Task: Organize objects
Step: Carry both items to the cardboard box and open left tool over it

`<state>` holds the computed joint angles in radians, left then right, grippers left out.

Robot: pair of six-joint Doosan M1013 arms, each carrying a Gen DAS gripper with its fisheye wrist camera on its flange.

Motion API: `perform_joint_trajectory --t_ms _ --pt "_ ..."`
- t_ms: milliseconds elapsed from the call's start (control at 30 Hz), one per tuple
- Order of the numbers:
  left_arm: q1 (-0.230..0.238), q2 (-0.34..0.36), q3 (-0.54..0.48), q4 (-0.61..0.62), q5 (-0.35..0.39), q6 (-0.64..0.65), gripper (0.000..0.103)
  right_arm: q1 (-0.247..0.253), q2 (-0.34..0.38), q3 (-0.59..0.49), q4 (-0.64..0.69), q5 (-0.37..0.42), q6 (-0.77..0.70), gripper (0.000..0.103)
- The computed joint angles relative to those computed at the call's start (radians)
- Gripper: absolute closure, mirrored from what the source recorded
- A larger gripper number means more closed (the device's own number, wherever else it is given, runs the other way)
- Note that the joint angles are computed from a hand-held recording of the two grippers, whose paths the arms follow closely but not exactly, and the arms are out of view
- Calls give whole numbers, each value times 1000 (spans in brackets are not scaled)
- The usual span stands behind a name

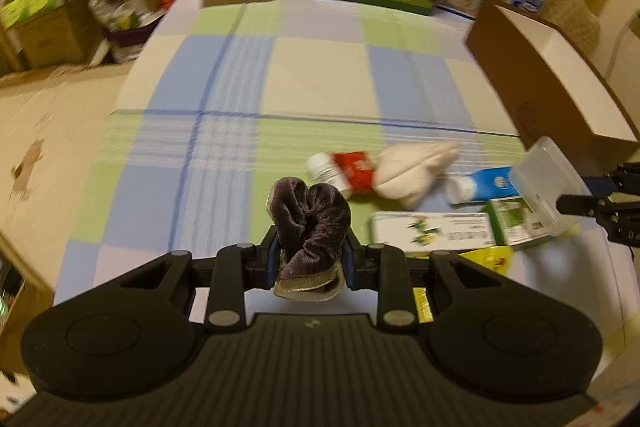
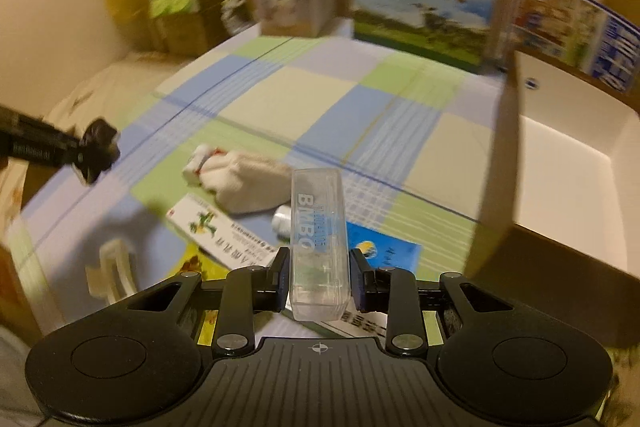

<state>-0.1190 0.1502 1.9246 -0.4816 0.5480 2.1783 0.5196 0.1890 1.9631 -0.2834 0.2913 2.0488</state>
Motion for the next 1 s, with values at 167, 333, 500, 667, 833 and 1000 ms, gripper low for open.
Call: perform_joint_trajectory --t_ms 167,333,500,667,833,1000 --pt "-53 0 -22 -74 27 91 78 -23 -58 33 -112 -5 160 76" --pt "-127 6 -49 -133 40 143 78 -66 -121 66 -183 -9 243 76" --pt "-213 19 -83 -178 28 161 78 -130 -171 83 -215 -11 251 76" --pt "-298 47 -131 -180 9 115 78 -196 -200 100 -261 -22 261 76" --pt "-371 100 -201 -159 -3 44 78 -268 -194 97 -234 -27 205 76" --pt "-432 163 -274 -68 10 -72 78 -324 -163 80 -113 -11 63 76"
